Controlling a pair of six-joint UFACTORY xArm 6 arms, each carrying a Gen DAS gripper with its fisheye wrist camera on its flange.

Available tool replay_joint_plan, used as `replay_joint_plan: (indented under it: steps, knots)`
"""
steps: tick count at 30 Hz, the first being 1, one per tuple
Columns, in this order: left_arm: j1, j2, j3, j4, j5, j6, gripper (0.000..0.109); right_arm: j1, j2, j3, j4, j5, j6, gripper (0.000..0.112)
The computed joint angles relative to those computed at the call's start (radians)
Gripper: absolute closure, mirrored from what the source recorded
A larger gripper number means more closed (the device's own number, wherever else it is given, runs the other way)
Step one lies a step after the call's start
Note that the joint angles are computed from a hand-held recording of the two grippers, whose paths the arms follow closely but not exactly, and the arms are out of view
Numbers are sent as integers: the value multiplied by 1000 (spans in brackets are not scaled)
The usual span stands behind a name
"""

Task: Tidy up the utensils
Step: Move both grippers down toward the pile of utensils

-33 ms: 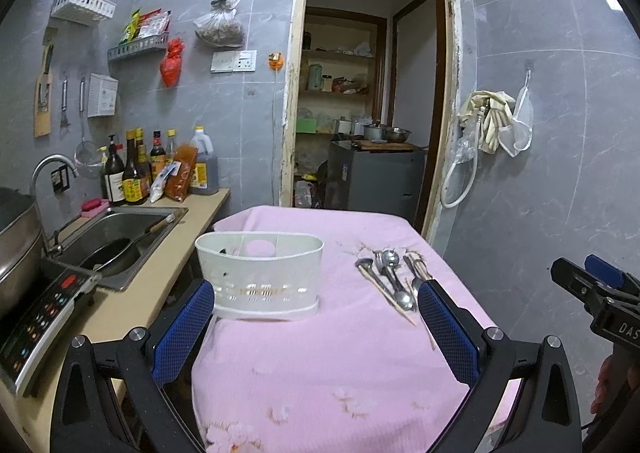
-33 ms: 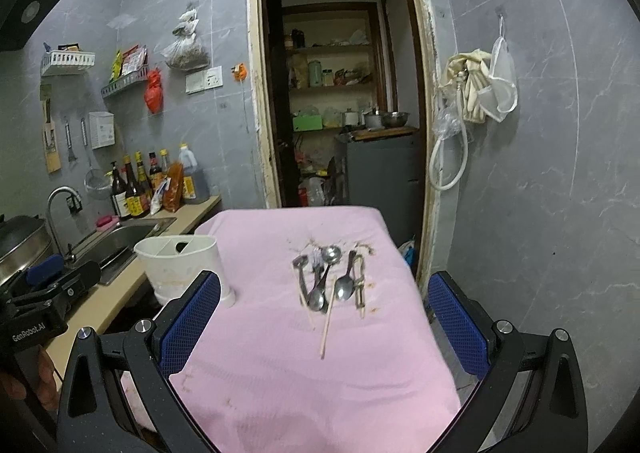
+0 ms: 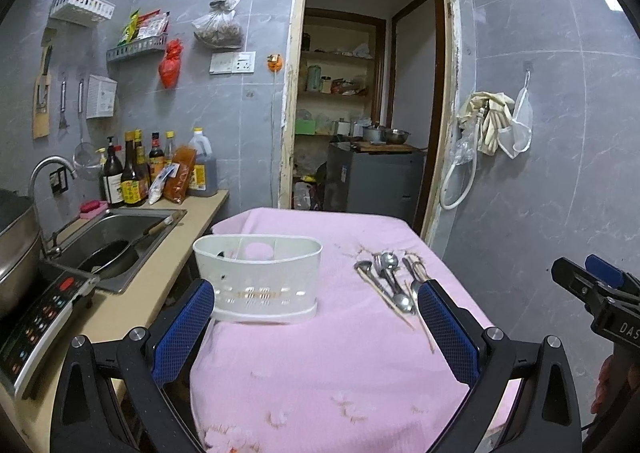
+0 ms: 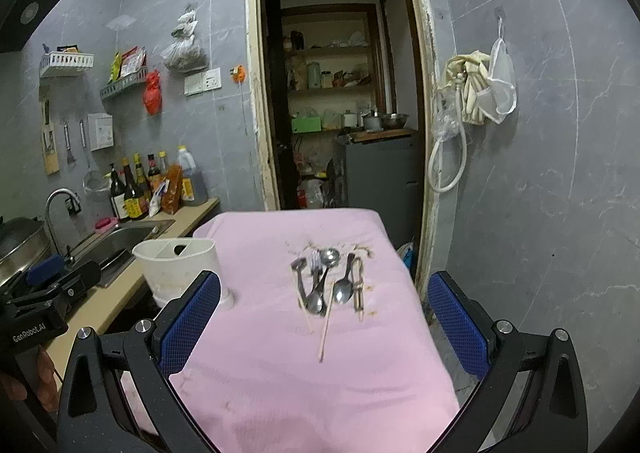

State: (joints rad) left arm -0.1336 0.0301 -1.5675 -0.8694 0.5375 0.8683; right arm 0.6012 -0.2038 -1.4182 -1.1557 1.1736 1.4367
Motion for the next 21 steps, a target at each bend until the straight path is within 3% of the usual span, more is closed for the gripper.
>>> replay_joint_plan:
  steps: [5,10,21]
  knots:
    - [-36,56,-69,7,-29,-5,6,-44,18,-36,4,-18,-32,10]
    - [-54,146,-194,14,7,-19,6,-116,43,-65,26,-72,-76,10]
    - [-134,418,-548,163,28,-192,6,-330,122,-111,123,-278,-187,10]
